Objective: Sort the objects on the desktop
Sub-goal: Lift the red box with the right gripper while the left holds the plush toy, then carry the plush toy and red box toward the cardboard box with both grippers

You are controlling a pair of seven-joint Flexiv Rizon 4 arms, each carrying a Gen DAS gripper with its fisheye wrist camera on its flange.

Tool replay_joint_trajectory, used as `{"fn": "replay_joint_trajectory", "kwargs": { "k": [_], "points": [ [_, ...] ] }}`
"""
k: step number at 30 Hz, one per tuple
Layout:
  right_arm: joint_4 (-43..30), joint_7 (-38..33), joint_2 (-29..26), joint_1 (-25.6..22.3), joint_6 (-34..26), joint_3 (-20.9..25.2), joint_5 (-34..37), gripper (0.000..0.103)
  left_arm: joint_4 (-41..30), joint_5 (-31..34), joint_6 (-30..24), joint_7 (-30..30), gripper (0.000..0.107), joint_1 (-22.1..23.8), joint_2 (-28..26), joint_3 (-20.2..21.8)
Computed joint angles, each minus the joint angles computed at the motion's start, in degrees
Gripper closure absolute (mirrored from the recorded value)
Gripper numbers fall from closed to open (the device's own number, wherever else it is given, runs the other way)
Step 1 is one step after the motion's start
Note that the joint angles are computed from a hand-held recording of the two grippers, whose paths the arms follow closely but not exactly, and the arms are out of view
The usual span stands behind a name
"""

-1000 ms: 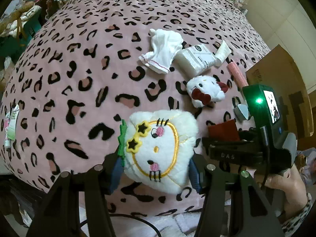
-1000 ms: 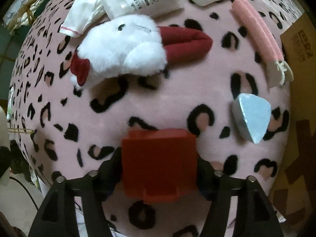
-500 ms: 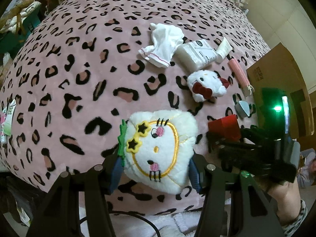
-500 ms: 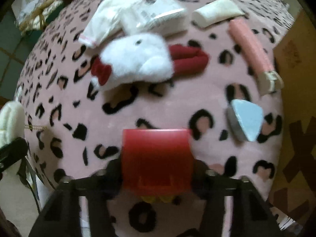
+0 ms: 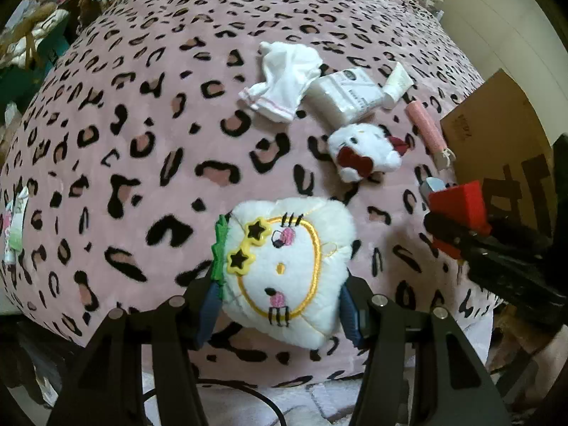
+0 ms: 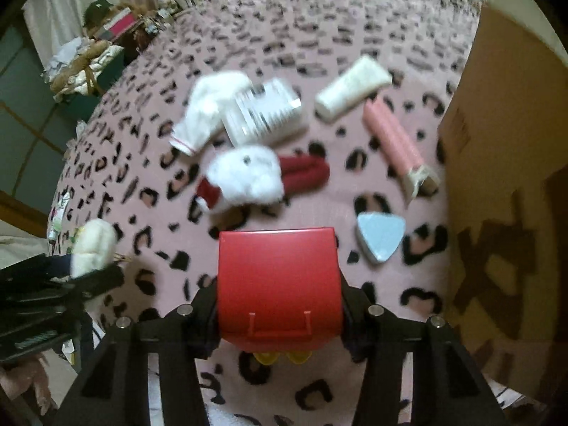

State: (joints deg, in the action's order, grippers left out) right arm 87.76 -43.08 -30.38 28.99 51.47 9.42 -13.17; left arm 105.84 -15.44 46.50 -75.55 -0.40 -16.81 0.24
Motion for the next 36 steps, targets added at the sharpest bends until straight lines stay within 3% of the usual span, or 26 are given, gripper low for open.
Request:
{"fn": "replay_joint_trajectory", "kwargs": {
  "k": [8,36],
  "points": [
    [-0.26,0.27,2.48,0.05,0.32,-0.55,-1.62,0.051,-1.86,2.06,-1.01,-0.61,0.049,-1.37,0.87,-0.30],
    [11.99,4.66,15.90,-5.37,7.31,-0.72,-4.74,0.051,-16.00,5.76,-5.95,0.65,0.049,-8.93,-2.05,-4.10]
  ]
}}
